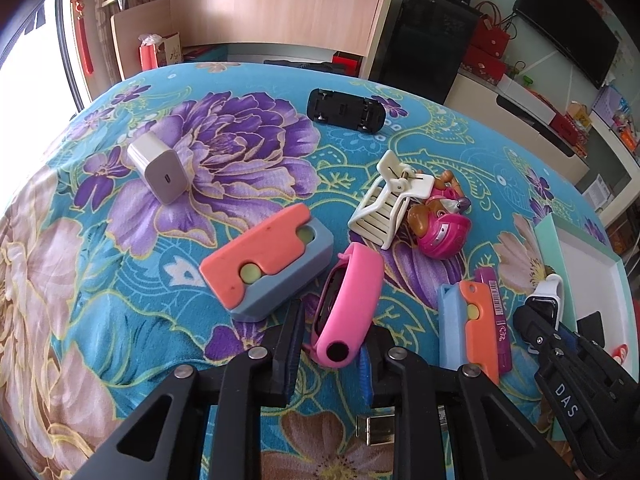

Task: Organize rigid objects
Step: 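Carry the white watch into the tray with the right tool while the left tool places the pink band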

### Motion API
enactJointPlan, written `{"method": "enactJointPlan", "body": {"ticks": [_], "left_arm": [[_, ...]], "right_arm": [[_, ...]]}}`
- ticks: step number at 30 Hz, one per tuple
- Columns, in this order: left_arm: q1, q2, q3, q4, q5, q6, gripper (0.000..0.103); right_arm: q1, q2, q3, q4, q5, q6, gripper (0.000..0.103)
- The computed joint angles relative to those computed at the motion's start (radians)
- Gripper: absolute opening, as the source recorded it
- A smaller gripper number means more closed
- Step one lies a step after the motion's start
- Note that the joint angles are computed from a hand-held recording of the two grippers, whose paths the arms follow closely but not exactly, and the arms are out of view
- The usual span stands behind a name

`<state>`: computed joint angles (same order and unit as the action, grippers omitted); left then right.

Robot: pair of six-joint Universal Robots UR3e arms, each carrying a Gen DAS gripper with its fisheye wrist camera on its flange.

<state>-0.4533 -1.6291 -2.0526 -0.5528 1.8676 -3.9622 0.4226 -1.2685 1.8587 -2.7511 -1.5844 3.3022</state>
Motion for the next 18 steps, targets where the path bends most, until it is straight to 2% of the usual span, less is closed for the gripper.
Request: {"method": "enactJointPlan", "body": {"ticks": [4, 5, 8, 18], "left_arm": [[0.004, 0.001, -0.006, 0.015, 0.001, 0.004, 0.025], [0.003, 0.003, -0.008, 0.017, 0.004, 0.002, 0.025], [-0.003, 0.01, -0.014, 0.029, 0.018, -0.001, 0.023], [-0.052, 0.025, -0.009, 0.086, 0.113, 0.019, 0.019]], "right_arm": [[-0.007, -0.008, 0.01, -0.005, 0.008, 0.005, 0.018], [-0.012, -0.014, 0.015, -0.008, 0.016, 0.008, 0.013], [-0.037, -0.037, 0.04, -0.027, 0.063, 0.019, 0.013], [-0.06, -0.116, 0.118, -0.158, 0.093, 0.04, 0.013]]}}
